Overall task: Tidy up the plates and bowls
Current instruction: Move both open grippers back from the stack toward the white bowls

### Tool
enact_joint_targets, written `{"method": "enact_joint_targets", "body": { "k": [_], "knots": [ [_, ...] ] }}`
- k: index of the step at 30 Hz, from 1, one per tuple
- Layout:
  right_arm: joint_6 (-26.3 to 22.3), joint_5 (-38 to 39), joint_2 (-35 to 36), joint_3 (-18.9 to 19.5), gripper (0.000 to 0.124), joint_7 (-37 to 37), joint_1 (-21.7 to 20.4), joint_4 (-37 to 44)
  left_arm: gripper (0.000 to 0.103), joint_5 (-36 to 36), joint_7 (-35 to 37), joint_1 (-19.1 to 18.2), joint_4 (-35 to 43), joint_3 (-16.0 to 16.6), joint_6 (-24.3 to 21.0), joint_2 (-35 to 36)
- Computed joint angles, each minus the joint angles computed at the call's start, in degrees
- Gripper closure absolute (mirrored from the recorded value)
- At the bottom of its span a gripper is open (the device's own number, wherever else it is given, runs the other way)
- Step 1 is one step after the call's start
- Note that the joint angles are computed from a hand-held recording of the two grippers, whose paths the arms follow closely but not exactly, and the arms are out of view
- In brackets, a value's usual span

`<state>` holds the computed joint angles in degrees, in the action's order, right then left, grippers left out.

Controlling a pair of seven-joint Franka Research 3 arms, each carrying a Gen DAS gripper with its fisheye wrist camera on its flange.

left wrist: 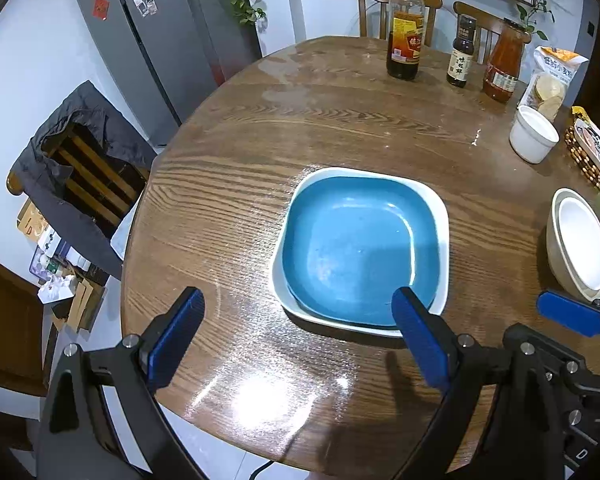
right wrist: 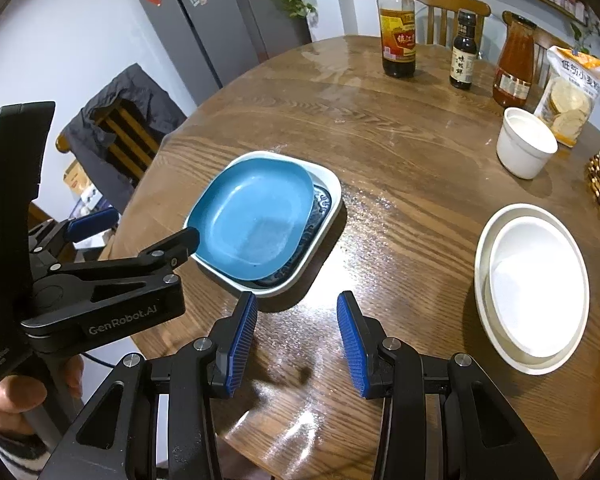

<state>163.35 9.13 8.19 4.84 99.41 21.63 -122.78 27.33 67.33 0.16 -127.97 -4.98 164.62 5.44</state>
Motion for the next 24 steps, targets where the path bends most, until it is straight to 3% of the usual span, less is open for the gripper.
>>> {"method": "enact_joint_targets", "body": {
  "k": [15, 24],
  "knots": [
    [1.32, -1.26, -1.56, -0.32, 0.082, 0.82, -0.15, -1.71, 0.008, -1.50, 0.91, -0.10, -0.71, -0.44, 1.36, -0.79],
    [3.29, -3.70, -4.61, -1.22, 0.082, 4.95, -1.33, -5.67, 0.008, -6.12, 6.04, -0.79, -1.05, -1.98, 2.47, -1.35]
  ]
}}
